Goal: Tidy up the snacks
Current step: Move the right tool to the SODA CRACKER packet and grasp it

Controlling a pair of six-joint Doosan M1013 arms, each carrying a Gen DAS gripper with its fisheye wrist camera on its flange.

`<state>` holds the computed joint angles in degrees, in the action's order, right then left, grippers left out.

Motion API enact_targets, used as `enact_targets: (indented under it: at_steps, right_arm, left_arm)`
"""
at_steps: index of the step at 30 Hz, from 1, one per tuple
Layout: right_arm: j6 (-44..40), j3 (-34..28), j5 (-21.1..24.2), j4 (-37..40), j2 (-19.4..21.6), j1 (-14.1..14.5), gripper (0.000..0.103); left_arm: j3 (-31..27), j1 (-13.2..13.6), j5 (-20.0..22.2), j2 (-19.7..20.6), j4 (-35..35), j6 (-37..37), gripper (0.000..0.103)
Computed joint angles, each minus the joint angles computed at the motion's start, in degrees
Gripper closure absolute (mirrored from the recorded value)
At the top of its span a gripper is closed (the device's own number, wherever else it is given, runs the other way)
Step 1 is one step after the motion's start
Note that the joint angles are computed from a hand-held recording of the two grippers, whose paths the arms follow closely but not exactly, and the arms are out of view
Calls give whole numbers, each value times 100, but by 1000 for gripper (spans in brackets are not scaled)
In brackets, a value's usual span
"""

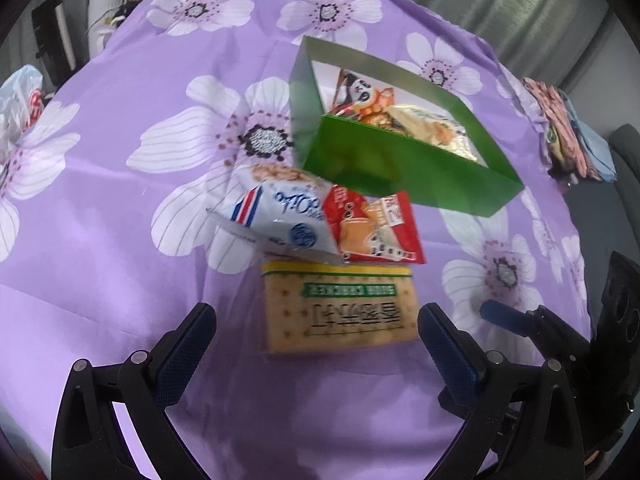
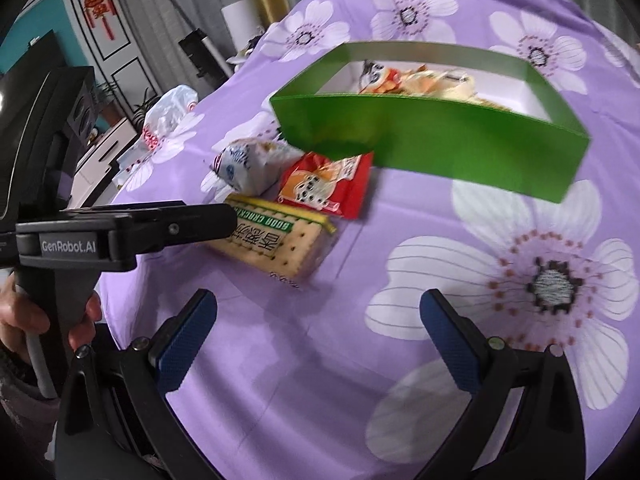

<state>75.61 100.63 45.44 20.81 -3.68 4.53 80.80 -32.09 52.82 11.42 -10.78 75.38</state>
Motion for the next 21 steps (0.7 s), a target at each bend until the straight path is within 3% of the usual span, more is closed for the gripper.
enact_targets:
  at_steps: [12, 16, 18, 21]
  right_arm:
    - [-522, -171, -13, 339, 343, 90, 21]
    - [-682, -237, -12, 332, 425, 157, 27]
    - [-782, -260, -7, 319, 450, 196, 33]
    - [-866, -276, 20, 336, 461, 205, 38]
  left_arm:
    - [121, 72, -261, 32, -316, 436, 3]
    - [130, 50, -324, 46, -290, 506, 12]
    - [120, 63, -328, 58, -398, 583, 26]
    - [108, 46, -321, 69, -330, 592, 28]
